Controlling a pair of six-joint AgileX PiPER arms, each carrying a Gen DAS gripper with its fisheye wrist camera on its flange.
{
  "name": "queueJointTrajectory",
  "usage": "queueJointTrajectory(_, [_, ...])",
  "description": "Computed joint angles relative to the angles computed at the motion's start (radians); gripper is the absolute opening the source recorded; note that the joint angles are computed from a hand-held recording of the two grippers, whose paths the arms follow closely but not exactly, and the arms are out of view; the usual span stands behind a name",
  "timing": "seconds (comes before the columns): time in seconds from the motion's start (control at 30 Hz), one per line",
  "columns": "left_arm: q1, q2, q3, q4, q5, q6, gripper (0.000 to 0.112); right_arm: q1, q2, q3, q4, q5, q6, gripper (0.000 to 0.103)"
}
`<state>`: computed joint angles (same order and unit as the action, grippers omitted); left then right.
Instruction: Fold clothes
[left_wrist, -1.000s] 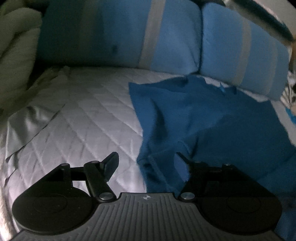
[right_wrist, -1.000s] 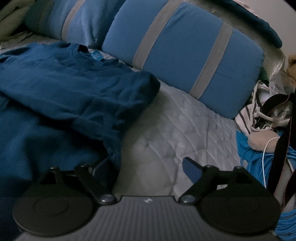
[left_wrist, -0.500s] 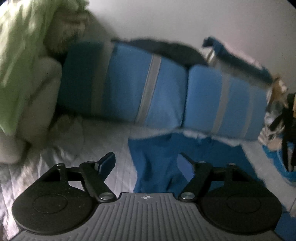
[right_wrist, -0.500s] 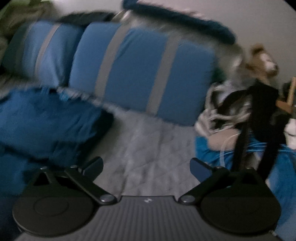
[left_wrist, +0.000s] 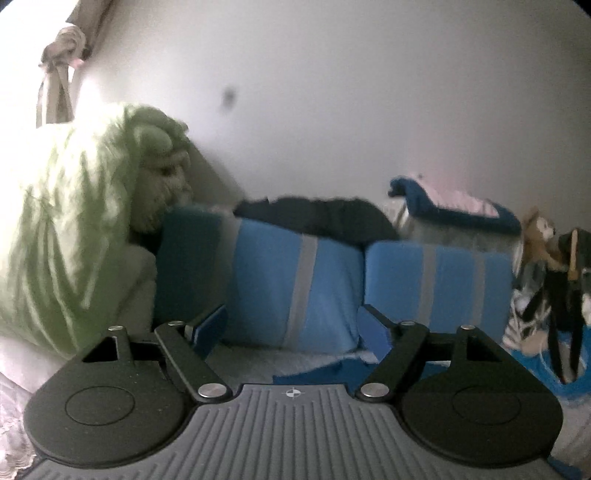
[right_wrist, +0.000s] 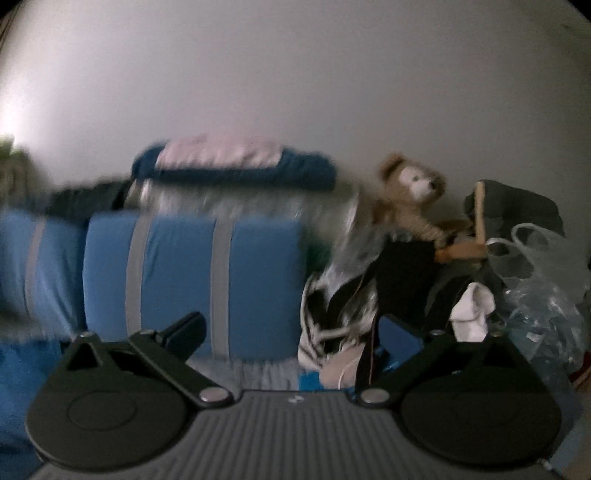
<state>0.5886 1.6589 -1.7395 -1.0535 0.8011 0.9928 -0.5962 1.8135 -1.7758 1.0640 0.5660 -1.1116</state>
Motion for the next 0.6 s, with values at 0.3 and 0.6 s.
queueJointTrajectory(0.3, [0.128,-0.081,0.087,0.034,0.135,0.03,0.077,-0.172,-0.101,0.001,0.093,0.235,-0.026,0.103])
queueJointTrajectory(0.6, [0.148,-0.075,0.389,-0.035,0.162,0.175,0.077,-0.221,-0.167,0.384,0.178,0.434,-0.309,0.102])
